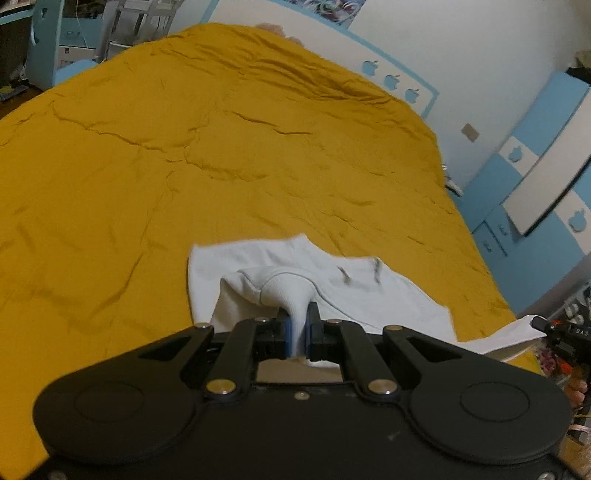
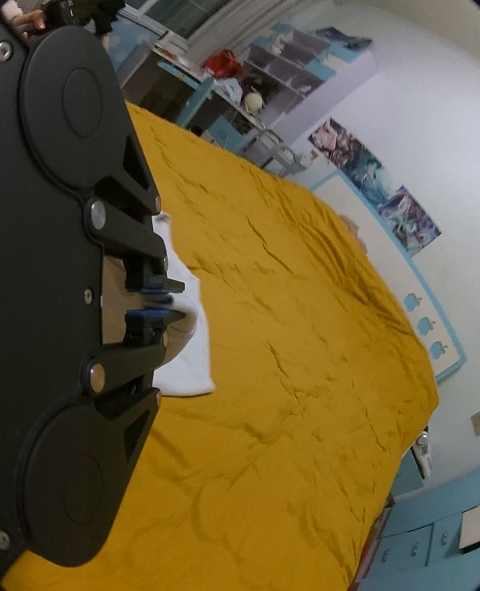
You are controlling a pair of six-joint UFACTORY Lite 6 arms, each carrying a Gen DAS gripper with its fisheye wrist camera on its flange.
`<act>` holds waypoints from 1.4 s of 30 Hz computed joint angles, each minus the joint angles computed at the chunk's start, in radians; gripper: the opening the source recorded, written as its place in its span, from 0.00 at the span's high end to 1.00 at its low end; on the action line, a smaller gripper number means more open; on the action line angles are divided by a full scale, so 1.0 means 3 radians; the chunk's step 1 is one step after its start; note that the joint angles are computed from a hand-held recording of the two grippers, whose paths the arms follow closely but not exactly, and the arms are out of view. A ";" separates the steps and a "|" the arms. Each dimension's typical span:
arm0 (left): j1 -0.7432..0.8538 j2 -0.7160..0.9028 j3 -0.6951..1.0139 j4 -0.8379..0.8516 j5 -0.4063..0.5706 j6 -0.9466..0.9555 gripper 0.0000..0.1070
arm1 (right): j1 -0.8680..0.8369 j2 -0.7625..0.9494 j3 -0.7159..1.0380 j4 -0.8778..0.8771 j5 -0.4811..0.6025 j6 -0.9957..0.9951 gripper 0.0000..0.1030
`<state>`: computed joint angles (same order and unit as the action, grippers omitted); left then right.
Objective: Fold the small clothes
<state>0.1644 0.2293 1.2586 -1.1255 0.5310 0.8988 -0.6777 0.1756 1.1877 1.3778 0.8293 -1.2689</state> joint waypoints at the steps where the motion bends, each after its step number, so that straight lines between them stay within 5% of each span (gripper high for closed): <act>1: -0.0057 0.0278 0.0269 0.0094 -0.0079 -0.0092 0.96 | 0.0151 0.0239 0.0238 0.0011 -0.0143 0.0073 0.92; 6: -0.0173 0.1601 0.1655 0.0838 -0.0210 -0.1098 0.88 | 0.0708 0.1467 0.1539 -0.0086 -0.0736 0.0524 0.90; 8: -0.0155 0.1725 0.1730 0.0983 -0.0431 -0.1310 0.82 | 0.0827 0.1767 0.1853 -0.0177 -0.1005 0.0725 0.59; 9: -0.0126 0.1653 0.1611 0.0875 -0.0530 -0.1207 0.82 | 0.0857 0.1781 0.1833 -0.0102 -0.1146 0.0709 0.52; 12: 0.0053 0.1193 0.0982 0.0282 -0.0533 -0.0426 0.81 | 0.0690 0.1588 0.1486 0.0133 -0.0868 0.0424 0.52; 16: 0.0202 0.0261 -0.0181 0.0278 -0.0549 0.0074 0.76 | 0.0340 0.0762 0.0365 0.0069 -0.0467 -0.0228 0.52; 23: 0.0395 -0.1342 -0.2097 0.0330 -0.0175 0.0141 0.60 | -0.0726 -0.0399 -0.1127 -0.0537 0.0531 -0.0356 0.52; 26: 0.0446 -0.1627 -0.2557 0.0012 -0.0055 0.0249 0.56 | -0.0891 -0.0527 -0.1441 -0.0617 0.0617 -0.0388 0.52; 36: 0.0179 -0.0787 -0.2324 -0.1488 -0.0359 0.1104 0.49 | -0.0554 -0.0201 -0.1739 -0.0027 0.0090 -0.0475 0.52; 42: 0.0175 -0.0497 -0.2029 -0.1663 -0.0351 0.1014 0.51 | -0.0353 0.0174 -0.1558 0.0521 -0.0001 -0.0471 0.52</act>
<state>0.2170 0.0803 0.6498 -1.6244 0.4258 1.2030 -0.7837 0.2278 0.7202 1.5341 0.8290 -1.4102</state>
